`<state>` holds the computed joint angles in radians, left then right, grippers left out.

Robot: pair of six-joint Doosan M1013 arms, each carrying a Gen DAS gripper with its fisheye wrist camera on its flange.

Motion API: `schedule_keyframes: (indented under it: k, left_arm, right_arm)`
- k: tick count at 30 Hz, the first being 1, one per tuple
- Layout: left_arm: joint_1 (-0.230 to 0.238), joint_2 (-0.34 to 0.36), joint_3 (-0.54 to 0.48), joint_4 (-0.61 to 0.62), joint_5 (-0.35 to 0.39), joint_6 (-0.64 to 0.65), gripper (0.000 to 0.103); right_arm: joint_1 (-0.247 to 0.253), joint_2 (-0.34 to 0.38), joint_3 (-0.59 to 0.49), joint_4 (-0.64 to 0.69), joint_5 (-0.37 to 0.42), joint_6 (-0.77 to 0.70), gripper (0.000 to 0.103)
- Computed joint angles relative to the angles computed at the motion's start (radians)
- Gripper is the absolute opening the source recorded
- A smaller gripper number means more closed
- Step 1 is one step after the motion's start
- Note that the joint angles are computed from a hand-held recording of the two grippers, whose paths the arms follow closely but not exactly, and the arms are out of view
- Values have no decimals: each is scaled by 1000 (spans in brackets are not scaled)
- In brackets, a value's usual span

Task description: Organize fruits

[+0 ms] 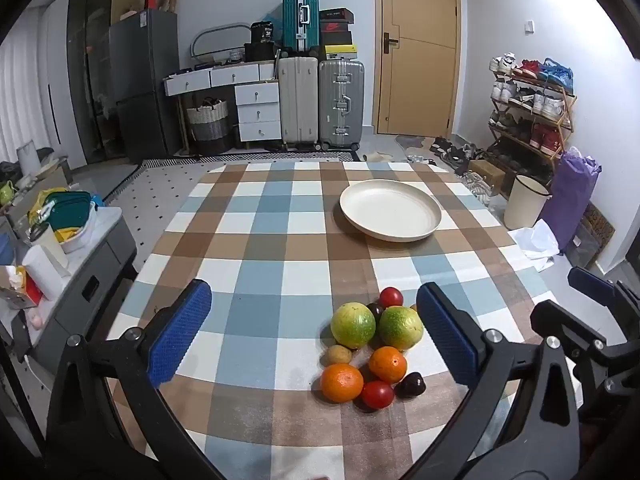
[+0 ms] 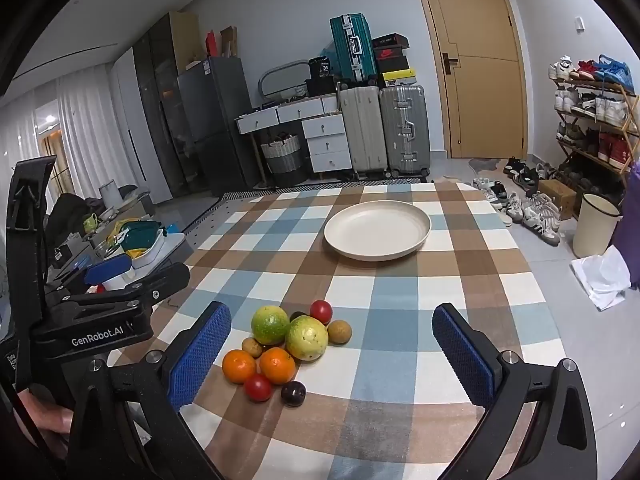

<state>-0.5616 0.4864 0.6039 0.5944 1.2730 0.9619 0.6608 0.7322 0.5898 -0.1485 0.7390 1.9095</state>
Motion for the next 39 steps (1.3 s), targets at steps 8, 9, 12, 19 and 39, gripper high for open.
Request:
schedule_keyframes:
  k: [8, 9, 12, 19, 39]
  left_arm:
    - [2, -25, 50, -2, -48, -44, 102]
    - [2, -20, 49, -1, -48, -48, 102]
    - [7, -17, 45, -6, -46, -44, 102]
    - [3, -20, 31, -11, -31, -33, 102]
    - [5, -19, 31, -23, -25, -15, 102]
  right_arm:
    - [-1, 2, -5, 4, 11, -3, 103]
    - [-1, 2, -6, 5, 12, -4, 103]
    - [0, 1, -4, 0, 11, 0, 103]
    - [0, 2, -7, 0, 15, 0, 103]
    - [-1, 5, -14, -3, 29, 1, 103]
